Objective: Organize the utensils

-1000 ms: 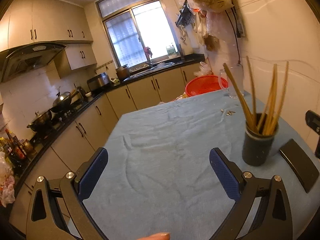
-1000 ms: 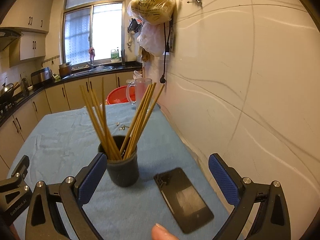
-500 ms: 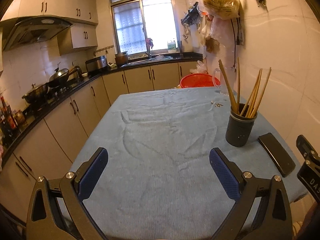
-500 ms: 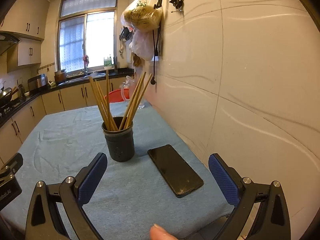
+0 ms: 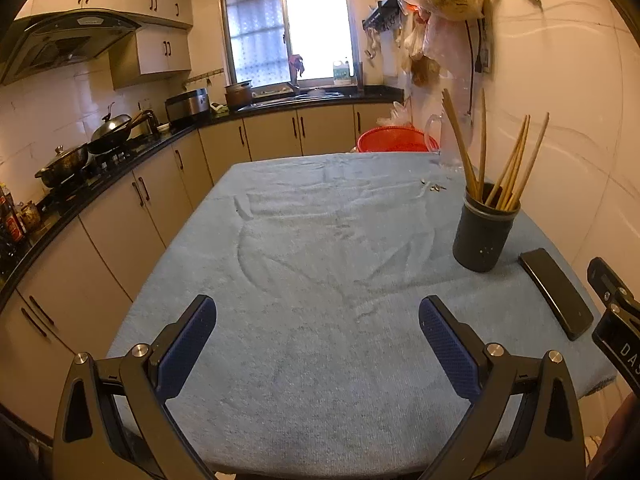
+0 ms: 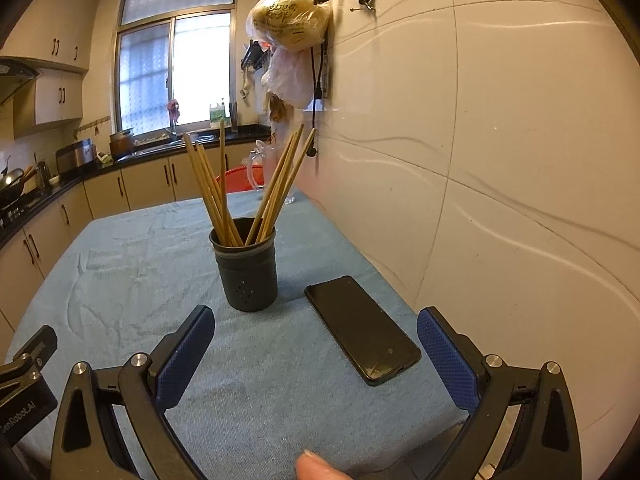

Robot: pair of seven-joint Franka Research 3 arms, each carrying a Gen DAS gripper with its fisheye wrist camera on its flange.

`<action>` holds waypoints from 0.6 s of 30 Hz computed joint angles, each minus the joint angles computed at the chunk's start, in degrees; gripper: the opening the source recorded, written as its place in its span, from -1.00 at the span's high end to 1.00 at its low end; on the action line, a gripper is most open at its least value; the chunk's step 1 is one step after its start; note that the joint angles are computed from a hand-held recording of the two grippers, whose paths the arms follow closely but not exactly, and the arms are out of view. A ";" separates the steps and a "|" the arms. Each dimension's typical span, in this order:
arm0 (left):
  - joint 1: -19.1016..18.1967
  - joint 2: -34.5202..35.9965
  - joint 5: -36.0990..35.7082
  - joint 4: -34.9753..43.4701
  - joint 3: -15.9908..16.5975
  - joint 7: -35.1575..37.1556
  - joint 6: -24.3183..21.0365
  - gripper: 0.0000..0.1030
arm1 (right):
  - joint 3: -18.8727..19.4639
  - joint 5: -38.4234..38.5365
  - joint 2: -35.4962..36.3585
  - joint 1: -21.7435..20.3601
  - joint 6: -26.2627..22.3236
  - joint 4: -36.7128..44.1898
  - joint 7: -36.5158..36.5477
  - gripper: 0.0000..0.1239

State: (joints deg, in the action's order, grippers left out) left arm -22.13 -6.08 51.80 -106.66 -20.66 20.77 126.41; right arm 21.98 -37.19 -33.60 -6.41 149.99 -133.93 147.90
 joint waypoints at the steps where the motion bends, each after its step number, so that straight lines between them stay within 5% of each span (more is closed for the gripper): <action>1: 0.00 -0.08 0.12 -0.13 0.01 0.00 0.11 -0.96 | 0.05 -0.06 0.06 -0.07 0.08 0.04 0.20 -0.66; 18: 0.05 0.01 -1.22 -0.44 0.27 1.18 0.35 -0.96 | -0.98 0.15 1.66 2.02 -0.84 0.53 -1.18 -0.66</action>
